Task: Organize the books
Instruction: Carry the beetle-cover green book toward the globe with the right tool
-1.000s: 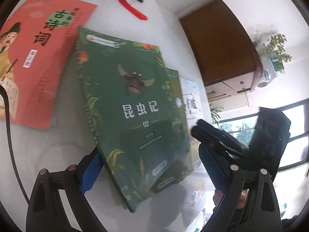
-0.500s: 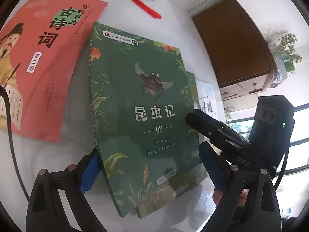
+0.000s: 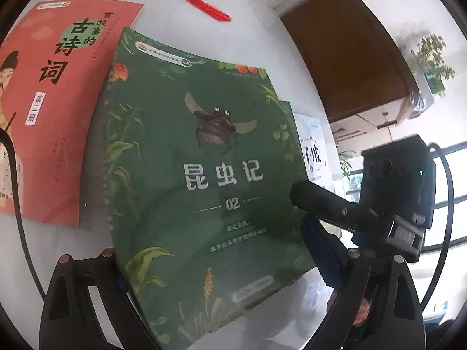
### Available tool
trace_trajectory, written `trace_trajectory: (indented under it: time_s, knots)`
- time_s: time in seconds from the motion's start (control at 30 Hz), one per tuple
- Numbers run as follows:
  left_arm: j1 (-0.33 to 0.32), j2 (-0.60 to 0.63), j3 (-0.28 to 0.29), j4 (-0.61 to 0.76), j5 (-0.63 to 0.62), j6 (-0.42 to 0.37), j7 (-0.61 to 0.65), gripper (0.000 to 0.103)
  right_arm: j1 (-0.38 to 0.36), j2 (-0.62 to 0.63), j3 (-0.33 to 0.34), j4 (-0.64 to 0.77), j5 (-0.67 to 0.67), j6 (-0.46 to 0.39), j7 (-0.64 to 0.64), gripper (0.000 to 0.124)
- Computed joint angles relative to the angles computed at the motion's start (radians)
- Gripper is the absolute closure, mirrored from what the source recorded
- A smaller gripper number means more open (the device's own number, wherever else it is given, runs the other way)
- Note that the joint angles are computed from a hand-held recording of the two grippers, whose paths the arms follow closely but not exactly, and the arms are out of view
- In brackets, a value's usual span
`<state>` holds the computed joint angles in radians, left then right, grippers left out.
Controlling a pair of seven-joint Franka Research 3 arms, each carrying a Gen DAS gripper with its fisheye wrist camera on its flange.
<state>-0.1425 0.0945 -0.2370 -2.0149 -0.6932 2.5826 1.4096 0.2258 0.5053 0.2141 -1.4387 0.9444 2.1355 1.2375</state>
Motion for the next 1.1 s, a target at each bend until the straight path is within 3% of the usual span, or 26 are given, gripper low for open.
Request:
trace_trajectory:
  time_s: [0.23, 0.43, 0.5, 0.57, 0.67, 0.77, 0.87, 1.0, 1.1]
  knots:
    - [-0.001, -0.022, -0.002, -0.026, -0.065, 0.026, 0.057, 0.012, 0.027, 0.021, -0.005, 0.025, -0.038, 0.031, 0.032, 0.077]
    - [-0.001, -0.059, 0.018, -0.064, -0.069, -0.004, 0.083, 0.019, 0.136, 0.019, -0.053, 0.065, -0.320, 0.118, 0.043, 0.079]
    - [-0.005, -0.073, 0.021, -0.078, -0.123, 0.002, 0.126, 0.019, 0.150, 0.001, -0.053, 0.048, -0.374, 0.150, 0.024, 0.079]
    - [-0.015, -0.096, 0.025, -0.093, -0.134, 0.023, 0.136, 0.021, 0.139, -0.024, -0.033, 0.016, -0.365, 0.183, -0.024, 0.079]
    - [-0.030, -0.124, 0.034, -0.098, -0.055, 0.033, 0.112, 0.025, 0.126, -0.043, -0.012, 0.004, -0.334, 0.204, -0.087, 0.079]
    - [-0.038, -0.136, 0.050, -0.095, -0.053, 0.010, 0.136, 0.027, 0.116, -0.017, -0.002, 0.054, -0.313, 0.156, -0.112, 0.077]
    - [-0.038, -0.135, 0.071, -0.106, -0.215, -0.024, 0.257, 0.027, 0.092, 0.017, 0.006, 0.084, -0.254, 0.103, -0.090, 0.076]
    - [-0.027, -0.129, 0.076, -0.129, -0.288, -0.026, 0.287, 0.027, 0.081, 0.050, -0.004, 0.091, -0.242, 0.050, -0.039, 0.077]
    - [-0.017, -0.123, 0.081, -0.146, -0.389, -0.016, 0.310, 0.027, 0.071, 0.045, 0.000, 0.069, -0.210, 0.058, -0.044, 0.078]
